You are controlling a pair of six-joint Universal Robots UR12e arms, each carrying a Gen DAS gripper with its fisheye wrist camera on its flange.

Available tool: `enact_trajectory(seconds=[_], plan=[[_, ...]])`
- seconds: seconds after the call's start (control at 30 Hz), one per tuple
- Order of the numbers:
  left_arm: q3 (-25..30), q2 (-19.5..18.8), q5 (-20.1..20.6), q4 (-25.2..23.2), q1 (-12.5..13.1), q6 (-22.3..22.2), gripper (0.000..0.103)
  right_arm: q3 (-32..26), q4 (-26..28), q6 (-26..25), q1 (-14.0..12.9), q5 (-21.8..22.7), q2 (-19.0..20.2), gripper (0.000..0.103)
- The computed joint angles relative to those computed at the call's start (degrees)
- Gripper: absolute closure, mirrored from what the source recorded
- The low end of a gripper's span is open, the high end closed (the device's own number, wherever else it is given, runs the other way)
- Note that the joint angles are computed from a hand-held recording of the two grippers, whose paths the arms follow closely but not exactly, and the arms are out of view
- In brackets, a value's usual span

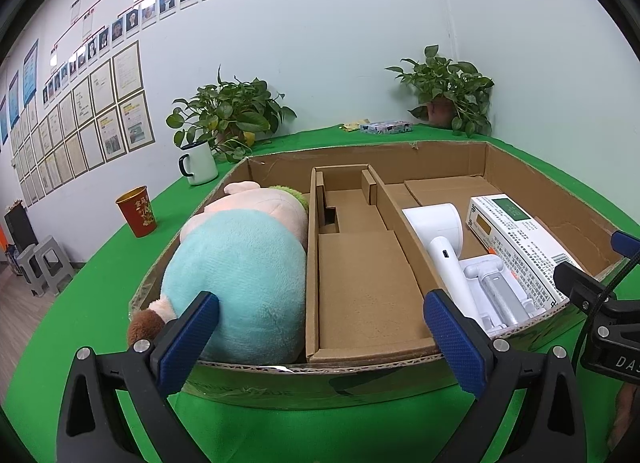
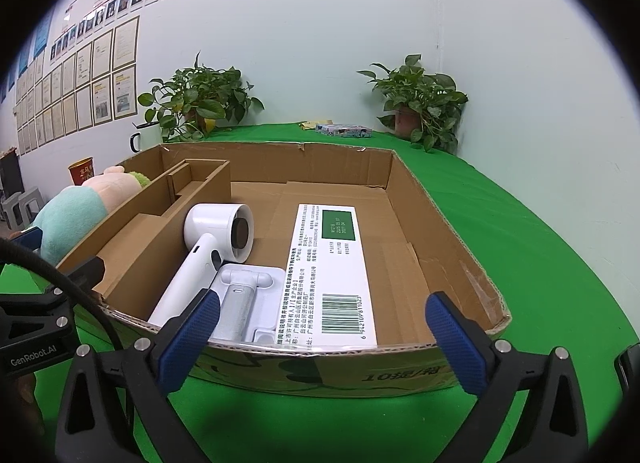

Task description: Organize objects

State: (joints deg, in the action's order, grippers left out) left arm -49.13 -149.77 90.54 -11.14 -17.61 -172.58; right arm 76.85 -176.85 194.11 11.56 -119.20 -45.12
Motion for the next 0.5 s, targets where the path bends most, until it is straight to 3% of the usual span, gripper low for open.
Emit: enact_trajectory(seconds=[0.5], plan=[[-0.2,0.1,-0.6,-0.1,0.2,-0.3,0.0,0.4,-0.7,-0.1,-0.3,1.1,-0.2,0.001]])
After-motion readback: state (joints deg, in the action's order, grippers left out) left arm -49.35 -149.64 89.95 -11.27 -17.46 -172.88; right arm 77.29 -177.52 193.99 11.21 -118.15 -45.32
